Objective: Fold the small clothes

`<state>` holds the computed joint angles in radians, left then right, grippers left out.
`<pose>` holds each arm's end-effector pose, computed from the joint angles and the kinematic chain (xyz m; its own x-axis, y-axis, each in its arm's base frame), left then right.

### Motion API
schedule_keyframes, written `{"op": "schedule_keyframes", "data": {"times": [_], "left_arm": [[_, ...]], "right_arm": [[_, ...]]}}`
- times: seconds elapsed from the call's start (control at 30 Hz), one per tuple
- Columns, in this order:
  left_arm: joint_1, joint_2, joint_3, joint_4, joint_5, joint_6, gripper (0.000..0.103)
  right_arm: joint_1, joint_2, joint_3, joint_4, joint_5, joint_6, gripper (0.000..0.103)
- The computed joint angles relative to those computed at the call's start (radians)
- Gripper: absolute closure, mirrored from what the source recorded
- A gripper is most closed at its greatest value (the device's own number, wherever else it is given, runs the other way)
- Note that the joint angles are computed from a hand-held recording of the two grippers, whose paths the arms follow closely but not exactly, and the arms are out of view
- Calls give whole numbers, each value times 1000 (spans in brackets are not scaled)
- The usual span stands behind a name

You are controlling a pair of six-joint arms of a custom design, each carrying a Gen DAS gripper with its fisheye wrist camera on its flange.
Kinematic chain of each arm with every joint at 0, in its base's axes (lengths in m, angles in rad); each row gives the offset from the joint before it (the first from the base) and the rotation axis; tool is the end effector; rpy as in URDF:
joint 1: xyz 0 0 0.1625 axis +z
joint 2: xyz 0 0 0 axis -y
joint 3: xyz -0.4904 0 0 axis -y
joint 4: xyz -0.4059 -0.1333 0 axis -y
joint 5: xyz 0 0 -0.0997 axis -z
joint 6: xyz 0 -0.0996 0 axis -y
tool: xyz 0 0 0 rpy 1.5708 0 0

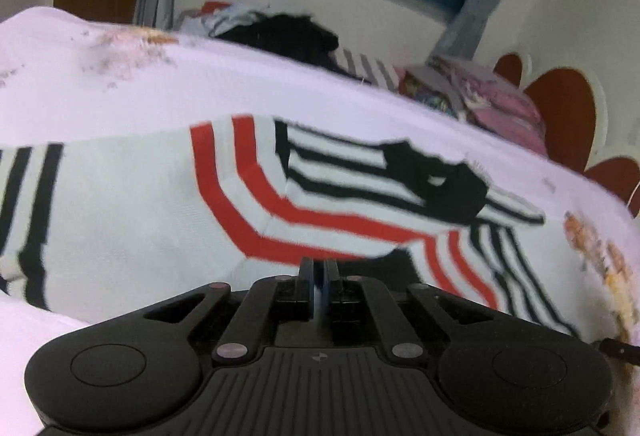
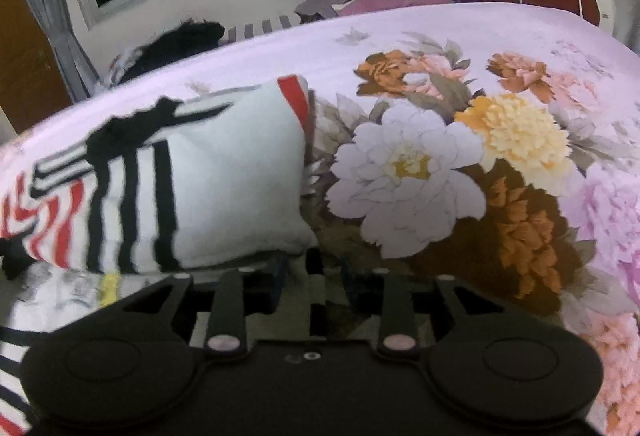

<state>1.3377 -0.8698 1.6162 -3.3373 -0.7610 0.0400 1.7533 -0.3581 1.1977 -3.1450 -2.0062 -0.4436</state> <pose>0.0324 -0.7528 0.3107 -0.8081 -0.4204 -0.4127 0.1533 0.5264 -0.8363 0.2467 -0.8339 0.0321 -0.7939 -0.2107 0.5704 -0.5264 0.7078 -0.4711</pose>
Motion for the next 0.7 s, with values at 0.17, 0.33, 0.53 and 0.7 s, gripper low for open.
{"op": "schedule_keyframes", "data": {"times": [0.17,0.33,0.53,0.7], "left_arm": [[-14,8,-21,0,-62,22,102],[-8,66,-85,86,-119,21,102],[27,57,-71,154,-129,-39,102],[10,64,-94,144,-117,-48,102]], "right_arm": [[9,8,-45,-3,60,13,56],[20,95,-196,102,40,-49,57],[-2,102,-235,216,-1,3,56],[0,192,-440,277,29,-27,56]]}}
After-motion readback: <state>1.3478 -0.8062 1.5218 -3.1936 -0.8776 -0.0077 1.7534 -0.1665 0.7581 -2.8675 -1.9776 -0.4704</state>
